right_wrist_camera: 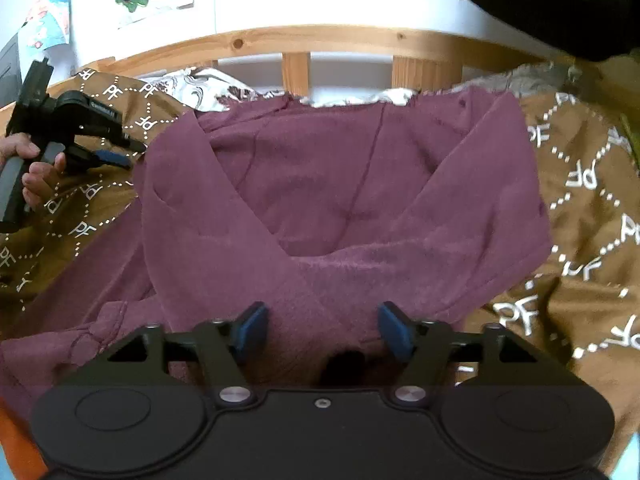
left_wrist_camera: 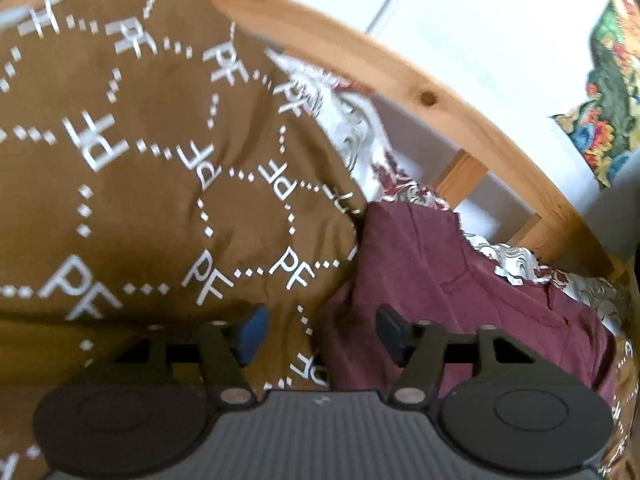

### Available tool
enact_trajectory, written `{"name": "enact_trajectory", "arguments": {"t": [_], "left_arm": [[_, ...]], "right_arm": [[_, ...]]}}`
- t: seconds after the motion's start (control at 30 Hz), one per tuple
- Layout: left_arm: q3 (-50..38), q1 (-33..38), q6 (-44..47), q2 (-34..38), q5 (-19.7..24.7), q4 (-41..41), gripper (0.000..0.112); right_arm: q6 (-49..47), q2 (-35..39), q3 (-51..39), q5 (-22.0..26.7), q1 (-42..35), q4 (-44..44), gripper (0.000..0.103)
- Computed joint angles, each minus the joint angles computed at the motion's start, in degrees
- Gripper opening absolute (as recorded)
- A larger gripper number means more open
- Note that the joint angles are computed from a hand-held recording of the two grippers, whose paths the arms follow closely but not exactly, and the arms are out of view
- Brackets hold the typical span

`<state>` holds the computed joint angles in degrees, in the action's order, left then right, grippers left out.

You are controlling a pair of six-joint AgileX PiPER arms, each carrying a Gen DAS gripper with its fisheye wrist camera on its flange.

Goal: Fold small clothes

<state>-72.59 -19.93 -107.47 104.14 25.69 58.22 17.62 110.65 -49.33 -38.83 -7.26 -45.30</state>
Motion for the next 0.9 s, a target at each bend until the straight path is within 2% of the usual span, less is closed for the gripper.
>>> {"name": "enact_trajectory", "arguments": {"t": [0.13,0.2,0.3,0.37,0.5,0.57,0.7,0.8,0.9], "left_arm": [[1.4,-4.3,5.8,-4.0,3.8,-2.2,0.088],[2.6,-7.2,9.7,-7.0,6.2,-2.7,0.092],[3.0,-12.5,14.0,-10.4,11.2,-1.6,0.102],[4.6,-16.9,13.0,-13.5,15.0,1.1,0.102],[8.8,-24.5,11.9,-19.9,17.5,0.1,0.102],[10.4,-28.7,13.8,-22.0,19.6,-1.4,0.102],[11.1,-38.5,16.8,-22.2,29.0,-4.5,0.102],[10.1,-42.4,18.7,-20.5,34.0,-6.8,0.102],[8.3,-42.3,23.9,-18.5,33.4,-10.3,0.102]], "right_arm": [[-9.4,-2.6,4.9,-4.7,-0.5,6.3,0.088],[-13.7,-4.2,7.5,-7.2,-0.9,9.0,0.099],[-20.0,-6.7,12.3,-13.8,-2.3,12.6,0.102],[-21.6,-8.8,14.8,-16.9,-3.8,12.7,0.102],[-24.0,-14.5,18.5,-18.7,-6.2,11.8,0.102],[-23.4,-18.4,19.2,-15.7,-7.9,7.6,0.102],[-19.1,-25.3,17.0,2.4,-7.9,-5.1,0.102],[-23.2,-26.4,18.8,6.7,-7.2,-7.5,0.102],[-32.3,-26.0,21.7,10.7,-3.6,-0.6,0.102]]}}
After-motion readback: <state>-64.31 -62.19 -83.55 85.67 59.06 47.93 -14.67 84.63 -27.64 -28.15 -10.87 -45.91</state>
